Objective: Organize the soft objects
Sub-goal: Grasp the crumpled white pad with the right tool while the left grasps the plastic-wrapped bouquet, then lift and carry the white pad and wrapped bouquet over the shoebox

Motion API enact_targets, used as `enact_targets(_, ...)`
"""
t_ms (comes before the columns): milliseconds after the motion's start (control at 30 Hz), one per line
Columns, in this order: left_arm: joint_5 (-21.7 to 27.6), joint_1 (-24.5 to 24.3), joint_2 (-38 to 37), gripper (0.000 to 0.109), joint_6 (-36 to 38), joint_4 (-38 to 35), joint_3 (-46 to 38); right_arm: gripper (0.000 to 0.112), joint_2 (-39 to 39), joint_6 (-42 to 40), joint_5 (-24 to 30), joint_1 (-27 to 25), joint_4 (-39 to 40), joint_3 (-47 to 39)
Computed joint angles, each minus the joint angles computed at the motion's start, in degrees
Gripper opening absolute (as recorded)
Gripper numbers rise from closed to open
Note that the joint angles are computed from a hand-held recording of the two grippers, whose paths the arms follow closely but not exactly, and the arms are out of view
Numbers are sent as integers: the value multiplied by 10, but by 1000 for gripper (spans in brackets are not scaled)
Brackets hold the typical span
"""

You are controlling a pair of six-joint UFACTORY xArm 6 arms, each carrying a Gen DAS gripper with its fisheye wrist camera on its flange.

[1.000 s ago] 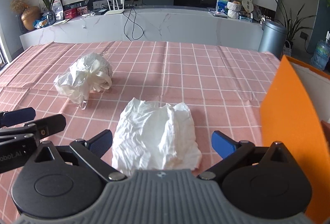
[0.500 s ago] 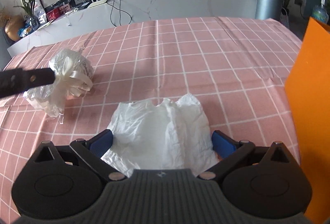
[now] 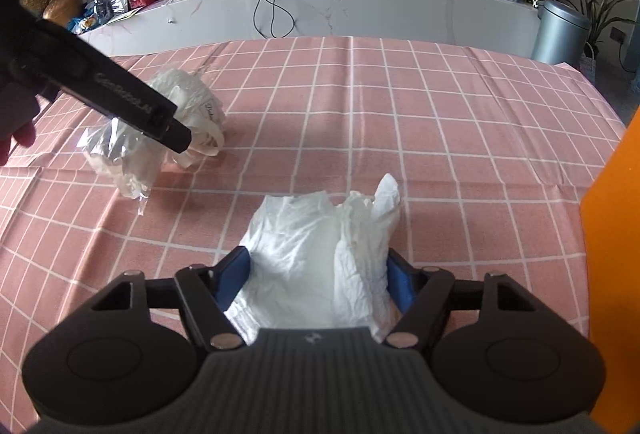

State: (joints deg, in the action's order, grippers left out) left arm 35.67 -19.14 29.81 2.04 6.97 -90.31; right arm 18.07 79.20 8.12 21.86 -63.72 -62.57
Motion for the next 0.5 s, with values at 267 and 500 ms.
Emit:
enact_targets(267, 83, -5, 44, 58, 21, -3, -78, 48, -2, 5, -26, -4, -19, 6)
enact_targets(500, 115, -6, 61, 52, 29, 1, -104, 30, -2, 12, -67, -17, -21, 14)
